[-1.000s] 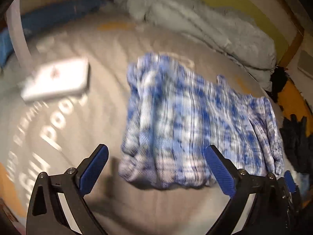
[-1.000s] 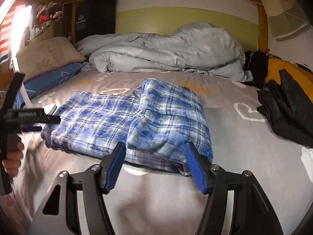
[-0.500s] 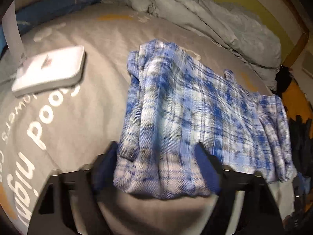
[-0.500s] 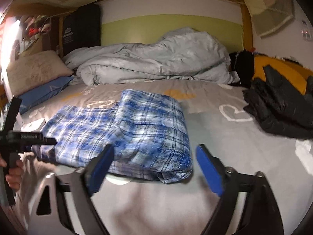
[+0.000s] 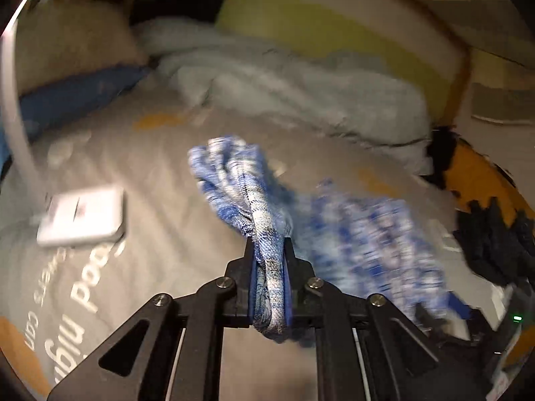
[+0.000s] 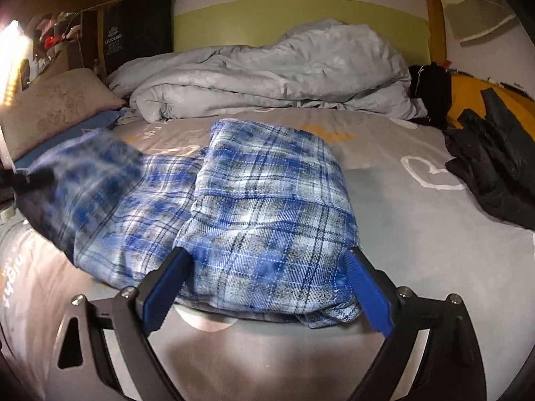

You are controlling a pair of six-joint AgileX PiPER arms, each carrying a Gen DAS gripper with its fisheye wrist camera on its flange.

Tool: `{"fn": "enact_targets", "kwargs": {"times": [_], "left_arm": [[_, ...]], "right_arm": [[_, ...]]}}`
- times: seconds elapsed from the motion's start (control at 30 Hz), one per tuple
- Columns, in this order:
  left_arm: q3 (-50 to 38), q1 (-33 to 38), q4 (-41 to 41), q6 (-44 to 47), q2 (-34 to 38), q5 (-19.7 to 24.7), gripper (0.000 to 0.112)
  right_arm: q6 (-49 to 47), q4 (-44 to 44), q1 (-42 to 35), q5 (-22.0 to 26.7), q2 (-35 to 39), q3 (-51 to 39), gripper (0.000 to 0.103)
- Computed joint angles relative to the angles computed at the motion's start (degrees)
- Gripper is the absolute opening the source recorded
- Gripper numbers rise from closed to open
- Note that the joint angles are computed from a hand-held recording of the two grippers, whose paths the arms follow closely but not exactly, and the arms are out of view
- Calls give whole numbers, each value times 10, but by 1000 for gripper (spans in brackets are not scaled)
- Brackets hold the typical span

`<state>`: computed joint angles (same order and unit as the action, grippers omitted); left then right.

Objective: Fold large clothes
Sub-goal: 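Grasp the shirt end with the left tool and fold it over, then open the left tool and release the folded shirt bundle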

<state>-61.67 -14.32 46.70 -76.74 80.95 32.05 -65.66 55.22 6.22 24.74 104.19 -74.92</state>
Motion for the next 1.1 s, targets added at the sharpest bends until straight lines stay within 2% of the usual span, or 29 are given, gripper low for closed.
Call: {"fn": "enact_targets", "kwargs": {"times": [0.1,0.13,0.2,0.23,0.3,0.37,0.43,0.53,0.57,0.63,0.7,0.73,0.8,0.87,0.9,0.97,1.03,1.1], "left_arm": [[-51,-68,69,-26,18,35,11],[-71,-83,70,-23,28,38,11],[-123,-97,39,14,59,36,11],[-148,-104,24,32,75,33,11],[-203,-122,10,57,111,38,10],[-252,-135,-15,93,146,27,10],[-306,-151,-47,136,189,21,10],[-382,-171,-120,221,247,20,5],[-411,-181,-143,243,270,27,0],[-466,-188,-191,291,317,47,0],[-538,-200,-204,303,378,112,0],[-565,-197,-224,314,409,120,0],[-550,-188,-259,310,423,110,0],[-452,-186,-273,305,379,29,0],[-397,-191,-261,292,348,-6,0],[-312,-211,-186,231,294,-39,0],[-254,-228,-110,166,252,-27,0],[-220,-235,-65,117,222,1,3]], "right_arm": [[62,-67,4,12,10,-23,94],[77,-86,7,14,8,-25,94],[56,-67,-4,36,1,-26,93],[55,-56,-17,65,1,-35,93],[85,-47,-61,153,9,-78,93],[158,-76,-102,190,13,-124,93],[217,-117,-131,197,21,-163,93],[250,-123,-183,175,35,-197,93],[269,-136,-192,177,44,-213,93],[300,-141,-215,191,66,-246,93],[323,-138,-232,221,90,-281,93],[329,-136,-237,235,100,-295,93],[323,-128,-243,246,106,-303,93],[311,-128,-237,239,104,-299,93],[302,-128,-233,231,101,-294,93],[277,-120,-228,213,91,-276,93],[242,-90,-230,214,85,-262,93],[216,-59,-229,246,90,-268,93]]}}
